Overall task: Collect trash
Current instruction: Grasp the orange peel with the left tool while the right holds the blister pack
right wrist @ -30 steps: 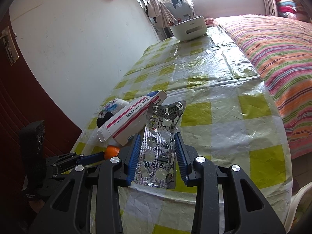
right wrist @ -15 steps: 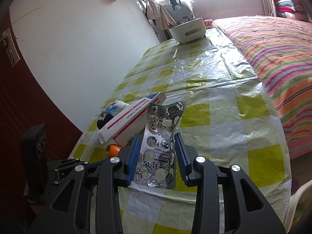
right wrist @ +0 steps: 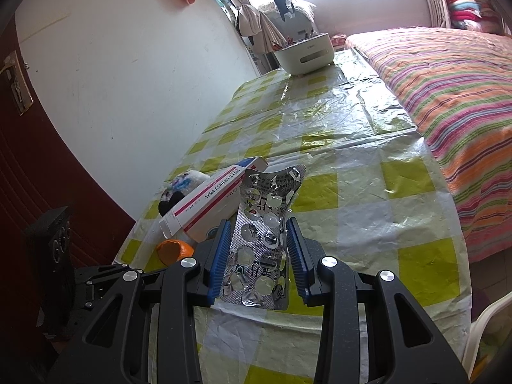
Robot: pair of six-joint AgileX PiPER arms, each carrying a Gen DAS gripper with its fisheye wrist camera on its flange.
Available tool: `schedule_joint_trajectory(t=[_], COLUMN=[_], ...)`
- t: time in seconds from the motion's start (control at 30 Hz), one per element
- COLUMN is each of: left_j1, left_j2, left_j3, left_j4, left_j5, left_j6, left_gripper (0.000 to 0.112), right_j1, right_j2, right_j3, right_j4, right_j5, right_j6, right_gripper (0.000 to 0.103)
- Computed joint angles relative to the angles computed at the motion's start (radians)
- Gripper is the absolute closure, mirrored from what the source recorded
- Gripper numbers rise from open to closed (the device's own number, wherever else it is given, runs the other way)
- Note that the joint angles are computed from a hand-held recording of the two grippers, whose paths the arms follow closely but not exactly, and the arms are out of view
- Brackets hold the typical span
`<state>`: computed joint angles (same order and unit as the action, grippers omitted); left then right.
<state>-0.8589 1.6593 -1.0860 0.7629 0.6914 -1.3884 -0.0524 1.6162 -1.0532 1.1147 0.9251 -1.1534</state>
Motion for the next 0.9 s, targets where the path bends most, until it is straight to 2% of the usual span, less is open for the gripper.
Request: schedule_joint_trajectory(t=[0.23,0.4,0.9], left_j1=[-0.020,-0.028,-0.083], left_j2=[-0.028,-0.032,0.044], left_j3=[0.015,0.010,-0.125], left_j4=[0.065,0.062,0.026], left_j5=[0.011,-0.003,-0.030], left_j6=[-0.077,-0.065,0.003], left_gripper=[0.107,0.107,0.107], right_j1=[-0.018,-0.036,-0.230], right_j2=[-0.006,-0.018,-0.083], right_j3=[0.001,0.004,0.036], right_j4=[0.013,0.016,0.002], right_j5=[0.008,0.018,0.111], right_j6=[-0.009,-0.017,-0.090], right_gripper=[0.068,0.068,0.068])
